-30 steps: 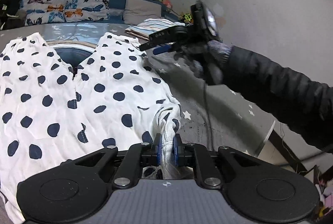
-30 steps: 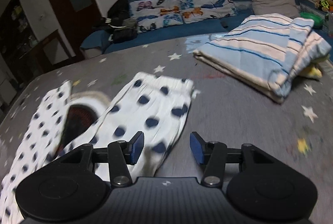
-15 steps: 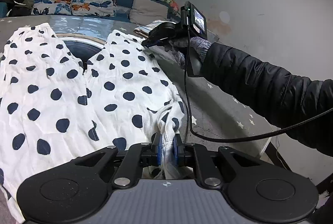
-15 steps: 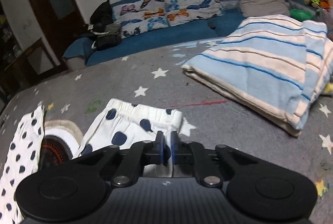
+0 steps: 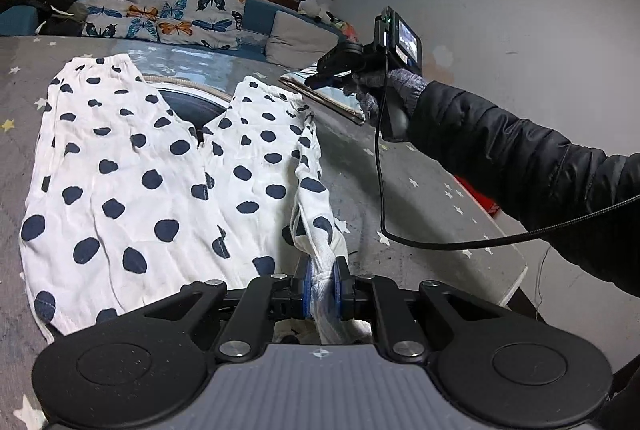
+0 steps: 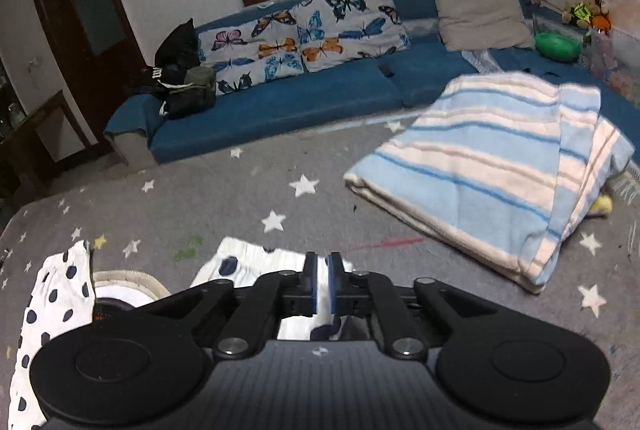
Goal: Fold clothes
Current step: 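Grasp the pant leg edge with the left gripper and lift it, then fold the held leg over the other leg with the left gripper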
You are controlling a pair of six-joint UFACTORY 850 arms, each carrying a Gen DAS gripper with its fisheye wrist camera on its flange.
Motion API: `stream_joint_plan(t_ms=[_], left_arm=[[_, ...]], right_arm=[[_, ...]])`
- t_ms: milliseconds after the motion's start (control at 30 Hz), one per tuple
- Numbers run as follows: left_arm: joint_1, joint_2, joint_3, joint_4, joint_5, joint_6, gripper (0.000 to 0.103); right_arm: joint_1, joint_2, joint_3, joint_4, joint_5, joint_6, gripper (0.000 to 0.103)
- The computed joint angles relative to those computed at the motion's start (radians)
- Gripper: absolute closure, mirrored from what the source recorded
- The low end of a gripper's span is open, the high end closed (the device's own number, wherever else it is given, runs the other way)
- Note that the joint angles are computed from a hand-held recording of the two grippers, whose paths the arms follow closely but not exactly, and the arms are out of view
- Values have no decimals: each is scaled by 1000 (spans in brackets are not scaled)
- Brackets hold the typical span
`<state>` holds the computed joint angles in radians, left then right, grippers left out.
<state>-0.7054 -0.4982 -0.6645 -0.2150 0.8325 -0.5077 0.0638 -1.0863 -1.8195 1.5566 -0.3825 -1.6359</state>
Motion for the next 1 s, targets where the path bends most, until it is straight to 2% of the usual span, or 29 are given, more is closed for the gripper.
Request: stream_joint_plan(t_ms=[33, 67, 267, 333, 400, 433, 500, 533, 767, 1000], left_arm=[[2, -1, 0, 5, 0, -4, 91], [5, -3, -1, 9, -2, -6, 91], [15, -8, -5, 24, -6, -16, 91], [15, -8, -7, 21, -11, -16, 91], [14, -8, -8, 15, -15, -14, 91], [13, -8, -8, 12, -17, -13, 91], [11, -7, -8, 6, -19, -11, 91], [10, -7, -8, 3, -20, -9, 91], [-6, 10, 24, -47, 9, -5, 91], [-41, 61, 107, -149, 73, -5, 91]], right_arm=[[0, -8, -4, -5, 8, 12, 85], [0, -15, -9, -9, 12, 16, 84], [-8, -71, -73, -104, -27, 141, 81], [-5, -82, -82, -123, -26, 152, 80], [1, -79, -67, -55, -14, 76, 80], [2, -79, -65, -34, -14, 57, 81], [3, -81, -69, -33, -11, 70, 95], [4, -80, -68, -29, -9, 76, 98], [11, -15, -8, 134, -46, -36, 101], [59, 61, 46, 242, -77, -121, 101]])
